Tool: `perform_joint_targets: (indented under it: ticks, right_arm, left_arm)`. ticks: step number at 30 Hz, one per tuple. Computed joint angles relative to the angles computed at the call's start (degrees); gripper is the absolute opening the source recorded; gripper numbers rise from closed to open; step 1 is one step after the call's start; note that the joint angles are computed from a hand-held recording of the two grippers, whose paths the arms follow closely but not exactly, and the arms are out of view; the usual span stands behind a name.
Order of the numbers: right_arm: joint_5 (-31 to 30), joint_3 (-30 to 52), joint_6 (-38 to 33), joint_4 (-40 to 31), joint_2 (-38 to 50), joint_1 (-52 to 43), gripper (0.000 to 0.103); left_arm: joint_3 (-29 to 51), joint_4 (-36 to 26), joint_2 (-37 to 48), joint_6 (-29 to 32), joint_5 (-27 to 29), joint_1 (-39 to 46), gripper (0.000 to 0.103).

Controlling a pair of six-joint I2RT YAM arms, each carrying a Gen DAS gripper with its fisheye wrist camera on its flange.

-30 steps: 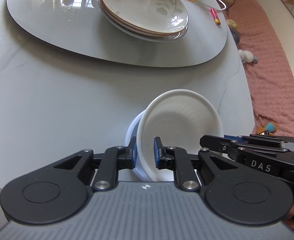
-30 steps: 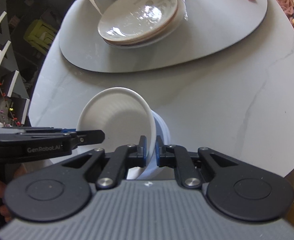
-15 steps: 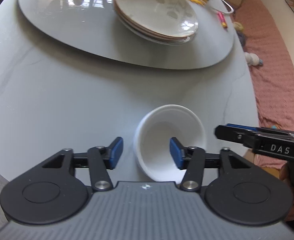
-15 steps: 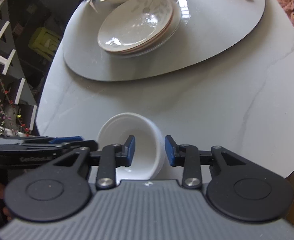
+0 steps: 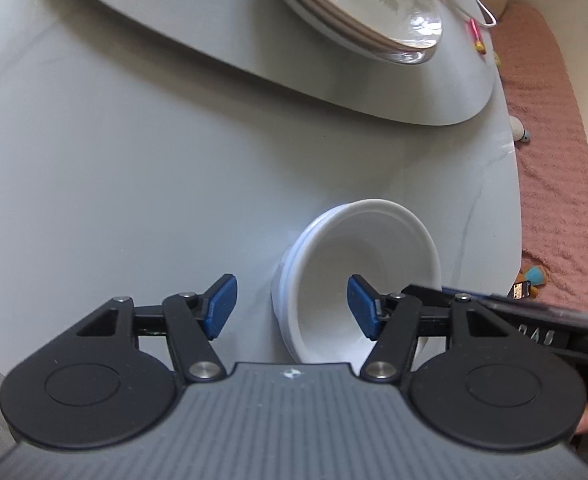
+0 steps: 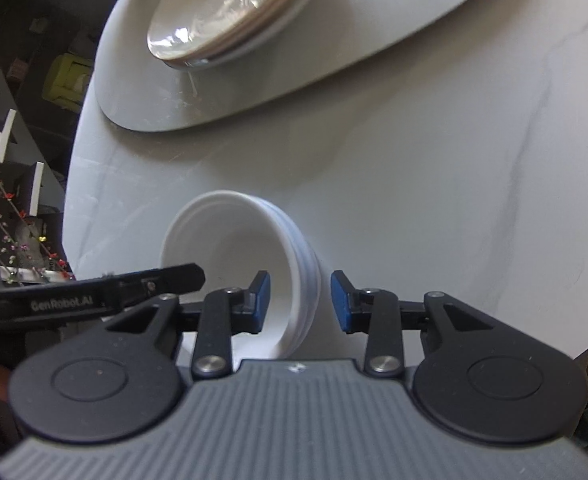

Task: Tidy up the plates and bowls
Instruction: 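Close both tools on the rim of the nested white bowl stack, then carry the nested bowls with both tools onto the floral plate stack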

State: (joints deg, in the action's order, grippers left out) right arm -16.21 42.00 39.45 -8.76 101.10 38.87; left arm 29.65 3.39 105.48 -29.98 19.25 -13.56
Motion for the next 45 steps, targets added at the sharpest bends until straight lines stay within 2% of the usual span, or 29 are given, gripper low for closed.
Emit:
perform_joint_targets:
  ticks: [8, 13, 16, 21, 24, 28, 38, 45]
  right_arm:
    - [0.0, 0.7, 1.8, 1.4, 3.5, 0.5, 0.036]
    - [0.6, 0.0, 1.9, 2.7, 3.9, 1.2, 0.035]
    - [0.6, -0.1, 2.3, 3.2, 4.3, 1.0, 0.034]
    - [1.2, 0.3, 1.8, 2.7, 4.3, 1.5, 0.027]
    - [1.1, 0.6, 1.8, 2.6, 4.6, 1.5, 0.021]
    - [0.2, 0.4, 1.5, 2.7, 4.7, 1.1, 0.019]
    - [0.6, 2.8, -1.3, -1.2, 1.9, 1.1, 0.019]
    - [0.9, 6.9, -2.5, -7.5, -2.3, -1.2, 0.019]
  left_arm:
    - [-0.6, 2.1, 3.0, 3.0, 2.5, 2.0, 0.065]
    - [0.7, 1.5, 4.2, 4.8, 0.3, -0.8, 0.064]
    - [2.2, 0.9, 5.9, 4.4, 0.7, -0.2, 0.058]
    - [3.3, 0.6, 6.9, 5.7, 1.2, 0.4, 0.049]
    - [3.0, 1.1, 7.2, 6.4, 1.8, 1.3, 0.039]
    - [3.1, 2.0, 8.1, 6.2, 3.6, 2.6, 0.023]
    - [3.0, -4.2, 0.3, 9.1, 2.8, 4.8, 0.022]
    - [5.1, -10.9, -7.7, 9.1, 3.1, 6.5, 0.022]
